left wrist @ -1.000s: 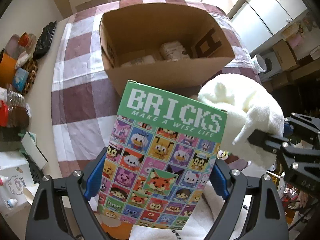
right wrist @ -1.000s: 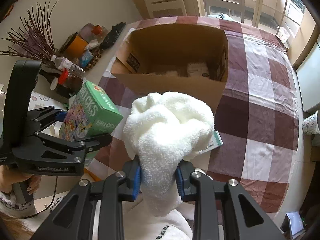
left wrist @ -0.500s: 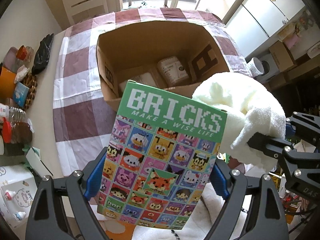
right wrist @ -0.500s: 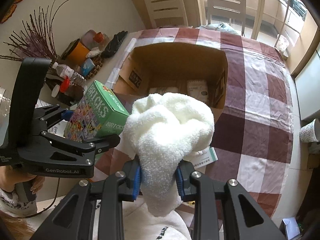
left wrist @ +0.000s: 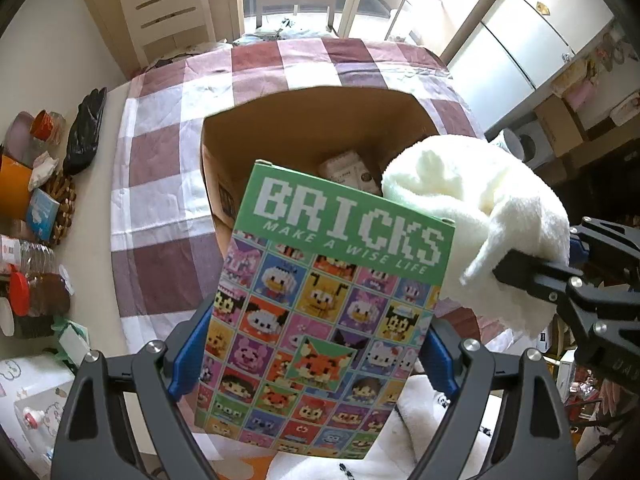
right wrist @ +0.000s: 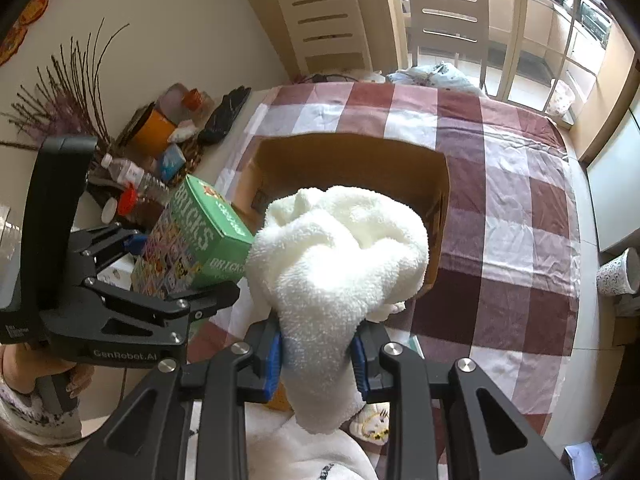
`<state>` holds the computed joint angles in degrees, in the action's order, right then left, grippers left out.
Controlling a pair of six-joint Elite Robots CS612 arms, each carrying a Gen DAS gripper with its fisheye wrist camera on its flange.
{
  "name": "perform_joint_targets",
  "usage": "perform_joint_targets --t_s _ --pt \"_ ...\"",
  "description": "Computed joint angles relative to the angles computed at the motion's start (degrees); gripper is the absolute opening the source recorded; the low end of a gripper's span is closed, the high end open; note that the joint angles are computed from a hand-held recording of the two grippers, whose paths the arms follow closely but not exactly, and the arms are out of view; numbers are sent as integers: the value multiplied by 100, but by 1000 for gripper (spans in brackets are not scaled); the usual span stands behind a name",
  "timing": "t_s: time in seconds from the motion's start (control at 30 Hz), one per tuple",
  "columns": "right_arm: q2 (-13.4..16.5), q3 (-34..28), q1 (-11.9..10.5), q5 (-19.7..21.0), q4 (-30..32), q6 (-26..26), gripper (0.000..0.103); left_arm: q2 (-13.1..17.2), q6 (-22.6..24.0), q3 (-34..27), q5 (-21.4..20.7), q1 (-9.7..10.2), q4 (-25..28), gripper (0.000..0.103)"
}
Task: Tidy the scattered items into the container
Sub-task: 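Lift and carry the BRICKS box and towel over the box with both tools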
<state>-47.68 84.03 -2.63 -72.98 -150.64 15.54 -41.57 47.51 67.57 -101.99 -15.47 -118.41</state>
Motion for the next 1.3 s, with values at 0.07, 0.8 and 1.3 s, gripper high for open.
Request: perform_joint_targets --t_s 0.07,0.8,1.3 --pt "34 -81 -17 -7 -23 29 29 49 0 -125 -67 -8 77 89" --pt "571 -965 -159 -20 384 318 29 674 -356 -1084 54 -264 307 89" --pt "817 -1239 -201 152 802 399 29 923 -480 -1316 394 -345 538 89"
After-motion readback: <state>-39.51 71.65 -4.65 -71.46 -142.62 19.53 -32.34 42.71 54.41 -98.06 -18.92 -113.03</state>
